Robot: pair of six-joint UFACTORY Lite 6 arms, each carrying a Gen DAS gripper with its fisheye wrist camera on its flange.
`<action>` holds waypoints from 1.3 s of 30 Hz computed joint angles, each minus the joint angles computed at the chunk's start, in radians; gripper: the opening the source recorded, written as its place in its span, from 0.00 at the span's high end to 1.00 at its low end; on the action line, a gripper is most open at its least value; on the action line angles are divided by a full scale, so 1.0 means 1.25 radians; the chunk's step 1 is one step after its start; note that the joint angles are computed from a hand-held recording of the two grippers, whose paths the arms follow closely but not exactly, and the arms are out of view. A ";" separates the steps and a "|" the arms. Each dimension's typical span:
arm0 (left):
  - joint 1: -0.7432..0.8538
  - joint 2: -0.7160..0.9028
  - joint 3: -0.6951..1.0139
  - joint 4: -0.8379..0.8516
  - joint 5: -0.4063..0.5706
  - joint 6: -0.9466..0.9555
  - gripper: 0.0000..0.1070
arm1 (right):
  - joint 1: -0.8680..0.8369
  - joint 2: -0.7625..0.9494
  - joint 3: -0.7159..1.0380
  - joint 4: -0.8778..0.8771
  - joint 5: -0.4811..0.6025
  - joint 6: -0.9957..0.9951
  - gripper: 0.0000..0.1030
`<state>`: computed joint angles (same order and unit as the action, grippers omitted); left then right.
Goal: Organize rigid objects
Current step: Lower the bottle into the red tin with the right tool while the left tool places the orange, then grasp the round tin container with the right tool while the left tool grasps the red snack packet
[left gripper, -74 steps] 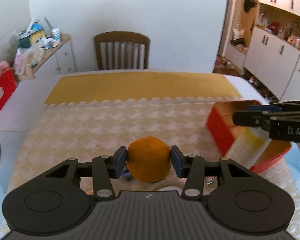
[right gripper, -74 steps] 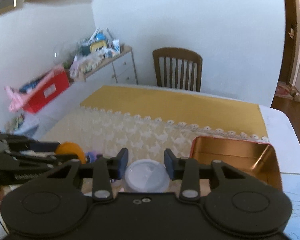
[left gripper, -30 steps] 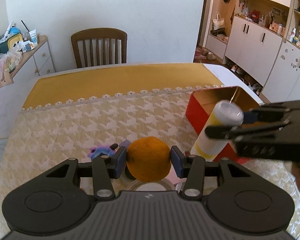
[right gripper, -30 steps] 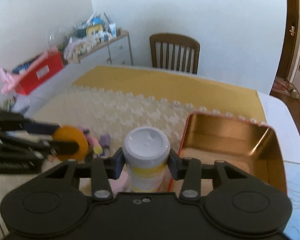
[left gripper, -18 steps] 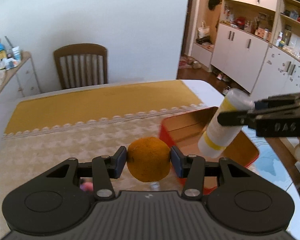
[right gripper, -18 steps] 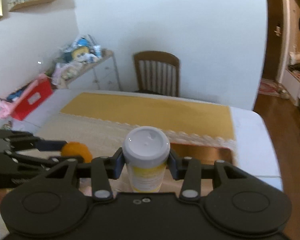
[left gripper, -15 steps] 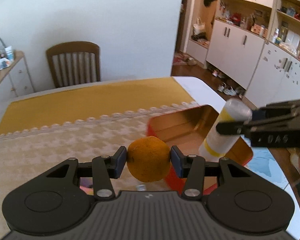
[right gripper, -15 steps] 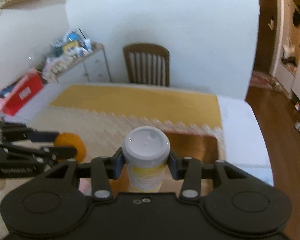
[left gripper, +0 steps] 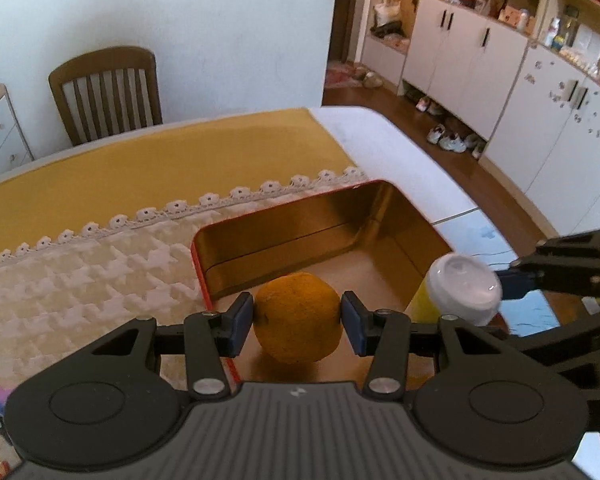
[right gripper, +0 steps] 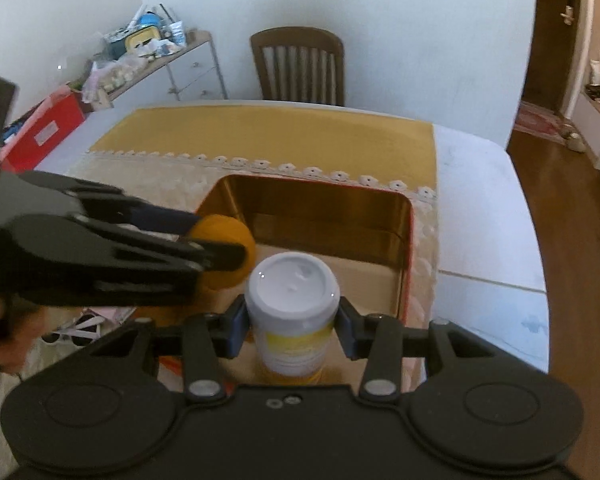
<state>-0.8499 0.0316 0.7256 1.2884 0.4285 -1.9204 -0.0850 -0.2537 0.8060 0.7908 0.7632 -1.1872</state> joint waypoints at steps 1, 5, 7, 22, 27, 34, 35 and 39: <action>0.003 0.020 0.012 0.000 0.001 -0.002 0.56 | 0.000 0.014 0.011 0.007 0.000 -0.010 0.58; 0.013 0.072 0.038 0.007 0.001 -0.022 0.56 | -0.013 0.082 0.054 0.051 -0.006 -0.048 0.58; 0.017 0.086 0.044 0.012 0.000 -0.032 0.56 | -0.019 0.125 0.082 0.064 -0.008 -0.053 0.58; -0.009 0.095 0.059 0.012 0.053 -0.052 0.51 | -0.039 0.190 0.118 0.116 -0.012 -0.068 0.36; -0.036 0.053 0.034 0.003 0.078 -0.055 0.45 | -0.050 0.152 0.116 0.117 0.020 -0.058 0.33; -0.088 -0.073 -0.039 -0.022 0.122 -0.075 0.43 | -0.061 0.036 0.076 0.109 0.034 -0.050 0.23; -0.099 -0.096 -0.051 -0.034 0.134 -0.069 0.43 | -0.063 0.019 0.069 0.104 0.036 -0.045 0.23; -0.148 -0.217 -0.115 -0.066 0.185 -0.052 0.43 | -0.061 -0.054 0.038 0.084 0.055 -0.022 0.23</action>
